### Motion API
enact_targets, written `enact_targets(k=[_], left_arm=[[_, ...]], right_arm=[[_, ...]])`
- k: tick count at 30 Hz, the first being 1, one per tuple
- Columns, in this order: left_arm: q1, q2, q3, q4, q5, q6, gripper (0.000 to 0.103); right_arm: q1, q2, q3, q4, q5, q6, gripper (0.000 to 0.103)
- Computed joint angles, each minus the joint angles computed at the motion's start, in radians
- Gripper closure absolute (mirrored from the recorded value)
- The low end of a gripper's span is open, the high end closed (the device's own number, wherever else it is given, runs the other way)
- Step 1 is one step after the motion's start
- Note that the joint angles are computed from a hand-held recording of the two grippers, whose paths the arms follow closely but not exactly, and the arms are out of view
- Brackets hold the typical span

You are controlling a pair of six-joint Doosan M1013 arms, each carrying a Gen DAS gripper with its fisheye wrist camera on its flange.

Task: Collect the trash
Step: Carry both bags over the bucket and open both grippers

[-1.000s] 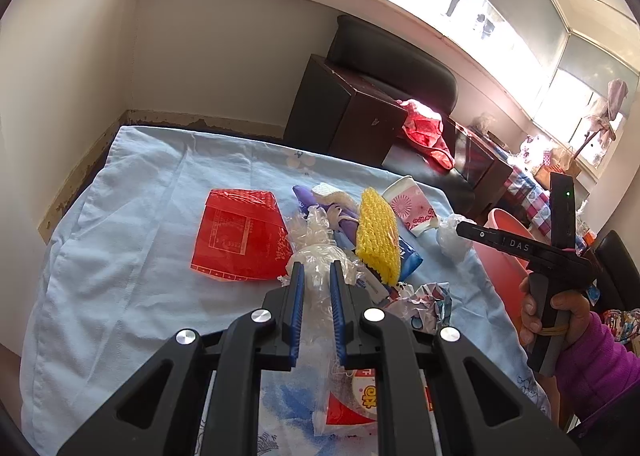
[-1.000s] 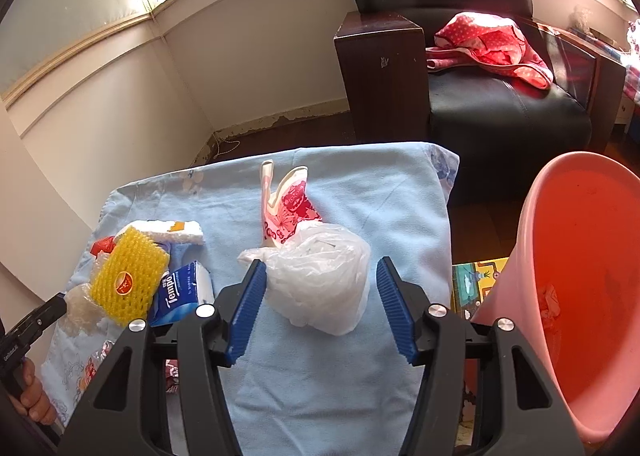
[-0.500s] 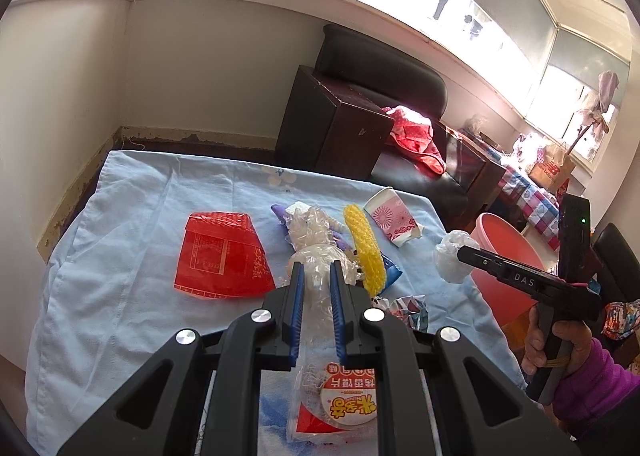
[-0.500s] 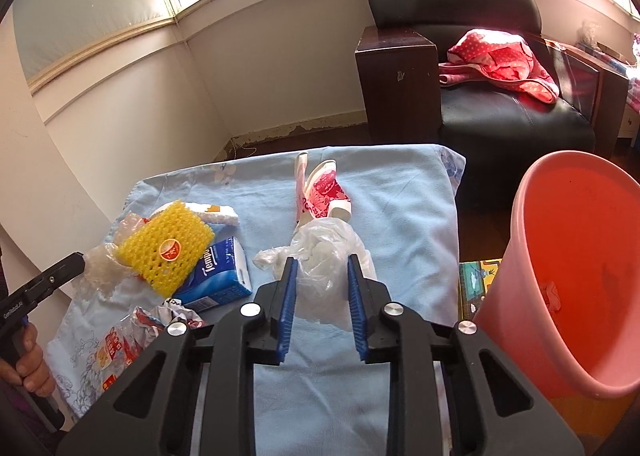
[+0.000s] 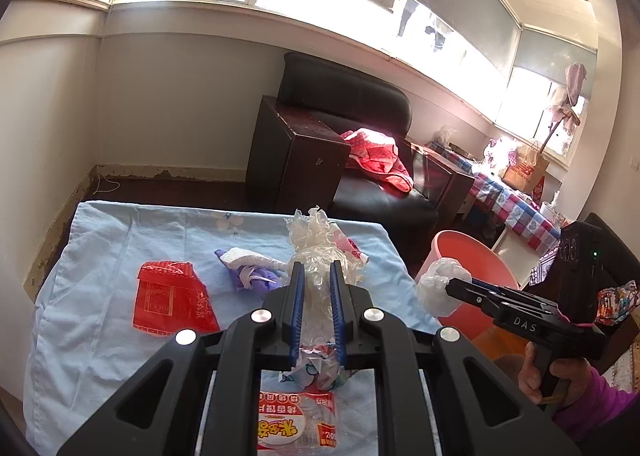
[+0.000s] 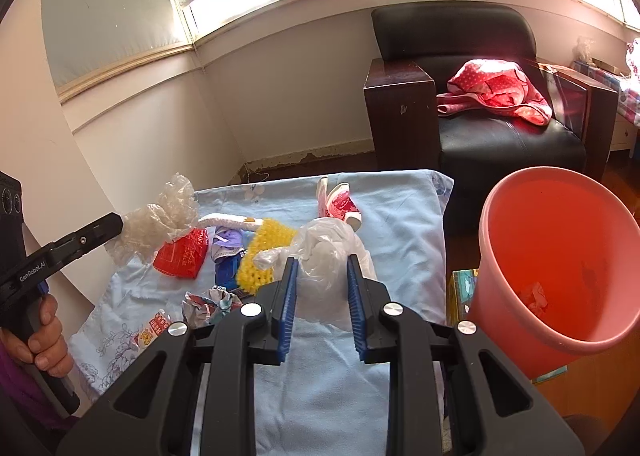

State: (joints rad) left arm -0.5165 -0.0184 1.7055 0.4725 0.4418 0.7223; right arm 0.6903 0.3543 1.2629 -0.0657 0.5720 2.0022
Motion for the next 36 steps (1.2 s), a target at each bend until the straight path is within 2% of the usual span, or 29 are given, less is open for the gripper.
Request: enact_targets(k=[10, 16, 21, 27, 36], left_arm=[[-0.057, 0.046, -0.067, -0.075, -0.040, 0.164, 0.091], [-0.091, 0.099, -0.132, -0.169, -0.043, 0.297, 0.091], [-0.112, 0.157, -0.200, -0.296, -0.037, 0.438, 0.091], [-0.138, 0.236, -0.287, -0.409, 0.006, 0.575, 0.091], [-0.154, 0.342, -0.402, -0.494, 0.094, 0.682, 0.091]], right_arm=[[-0.011, -0.069, 0.090, -0.197, -0.061, 0.222, 0.078], [-0.032, -0.114, 0.153, -0.371, -0.071, 0.423, 0.078], [-0.057, -0.142, 0.196, -0.473, -0.064, 0.557, 0.078], [-0.082, -0.153, 0.225, -0.536, -0.047, 0.647, 0.078], [-0.110, -0.143, 0.237, -0.513, -0.034, 0.650, 0.078]])
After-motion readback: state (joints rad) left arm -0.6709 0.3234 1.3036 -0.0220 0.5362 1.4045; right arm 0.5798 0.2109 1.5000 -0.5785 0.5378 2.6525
